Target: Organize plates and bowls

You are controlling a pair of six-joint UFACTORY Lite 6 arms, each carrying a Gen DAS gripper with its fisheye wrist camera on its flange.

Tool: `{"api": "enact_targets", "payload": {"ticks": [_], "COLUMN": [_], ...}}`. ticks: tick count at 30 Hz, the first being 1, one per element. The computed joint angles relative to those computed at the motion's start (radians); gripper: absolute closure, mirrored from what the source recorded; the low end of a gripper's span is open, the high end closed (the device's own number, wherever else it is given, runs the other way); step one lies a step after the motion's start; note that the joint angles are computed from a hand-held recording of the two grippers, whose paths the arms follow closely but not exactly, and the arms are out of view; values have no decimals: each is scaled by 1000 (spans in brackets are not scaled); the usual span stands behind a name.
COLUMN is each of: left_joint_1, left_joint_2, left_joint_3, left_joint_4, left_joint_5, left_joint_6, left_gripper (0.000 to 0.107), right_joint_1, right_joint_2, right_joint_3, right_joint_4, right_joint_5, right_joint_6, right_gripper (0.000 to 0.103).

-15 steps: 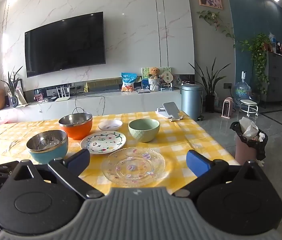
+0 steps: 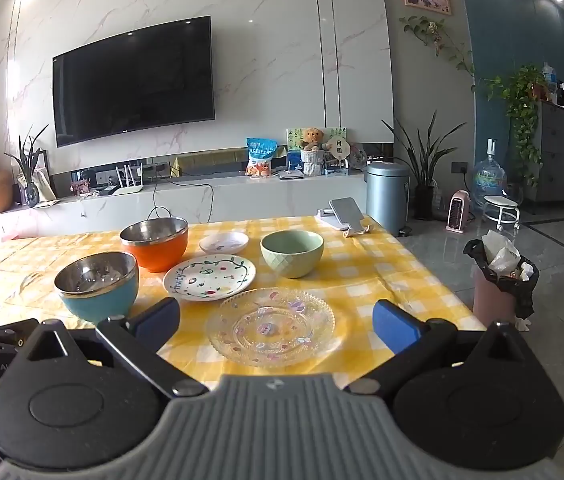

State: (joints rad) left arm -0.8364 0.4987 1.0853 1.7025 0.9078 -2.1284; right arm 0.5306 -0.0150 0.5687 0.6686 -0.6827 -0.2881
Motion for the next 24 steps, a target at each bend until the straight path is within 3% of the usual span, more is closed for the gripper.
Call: {"api": "enact_targets", "payload": {"ticks": [24], "left_joint_1": [2], "left_joint_2": [-19], "left_joint_3": [-23], "left_joint_4": [3], "left_joint_5": [-10], "left_joint_6": [-15], "left_gripper": [4], "right_joint_1": [2], "right_joint_2": [9], "right_joint_3": [9], "right_joint_4": [16], "right_joint_5": [15], "right_joint_6": [-26], "right_gripper": [2]}}
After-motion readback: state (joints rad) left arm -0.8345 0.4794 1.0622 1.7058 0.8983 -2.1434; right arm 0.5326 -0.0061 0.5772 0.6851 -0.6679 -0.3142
